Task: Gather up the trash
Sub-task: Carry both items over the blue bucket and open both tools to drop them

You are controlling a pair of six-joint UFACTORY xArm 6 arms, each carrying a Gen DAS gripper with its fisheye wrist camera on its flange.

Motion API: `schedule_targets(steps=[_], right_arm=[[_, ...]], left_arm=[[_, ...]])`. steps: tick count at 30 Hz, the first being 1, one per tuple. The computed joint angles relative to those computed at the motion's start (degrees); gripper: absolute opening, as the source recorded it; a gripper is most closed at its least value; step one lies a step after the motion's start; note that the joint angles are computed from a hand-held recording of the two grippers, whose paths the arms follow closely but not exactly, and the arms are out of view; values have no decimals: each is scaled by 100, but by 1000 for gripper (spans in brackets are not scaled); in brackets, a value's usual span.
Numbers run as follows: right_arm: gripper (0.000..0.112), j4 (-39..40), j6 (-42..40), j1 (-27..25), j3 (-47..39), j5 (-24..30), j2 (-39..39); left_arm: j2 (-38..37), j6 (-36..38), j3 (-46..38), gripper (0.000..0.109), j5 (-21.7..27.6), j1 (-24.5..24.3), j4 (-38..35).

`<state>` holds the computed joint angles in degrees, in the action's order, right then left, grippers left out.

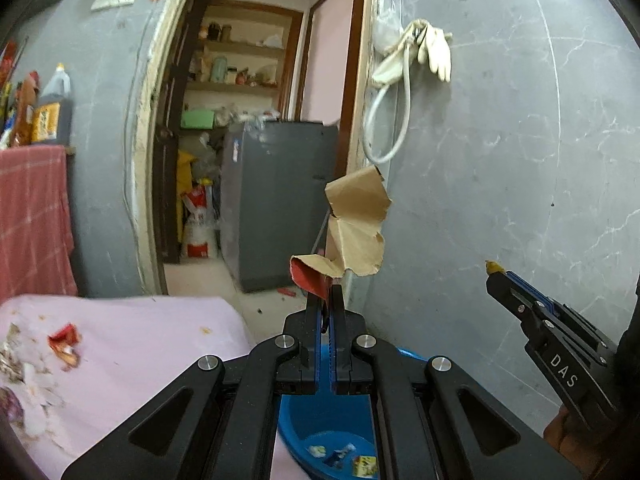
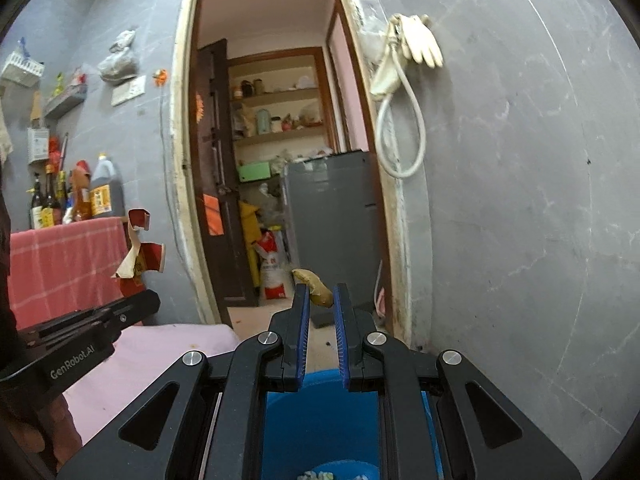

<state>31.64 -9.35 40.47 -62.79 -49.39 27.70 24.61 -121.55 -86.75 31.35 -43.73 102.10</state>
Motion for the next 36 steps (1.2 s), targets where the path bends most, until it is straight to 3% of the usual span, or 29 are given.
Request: schedule_targets(steps=[4,9,17,21,26,30,32,34,36], right_arm=[[11,-180,375,-192,25,383,-9],[11,-595,933,-424,93,897,-26],[12,-1140,1557,-661,133,1486,-75],[22,-1461,1948,-781,148,1631,-79],[25,-1376,1963,-773,149,1605,-100],[31,-1159,1774,-704,155,1458,-95],[36,-986,1598,-632,149,1319,-81],[48,-974,1584,-599,188,1090,-69],[51,-896,1484,-532,210,840,-57]], left_arm=[[369,584,-413,1,-526,189,-699],[860,1831,-898,1,-1056,391,-2135],[1460,4024,-1336,1,-1367,506,-4689],[1456,4154,-1187,3,-1466,516,-4908],[1377,4020,-1038,24,-1540,523,-4819],[1218,3782,-873,27,-1588,551,-4653],[1054,3295,-729,41,-1588,579,-4215],[845,2580,-559,49,-1555,606,-3536],[566,1869,-315,54,-1506,636,-2815]])
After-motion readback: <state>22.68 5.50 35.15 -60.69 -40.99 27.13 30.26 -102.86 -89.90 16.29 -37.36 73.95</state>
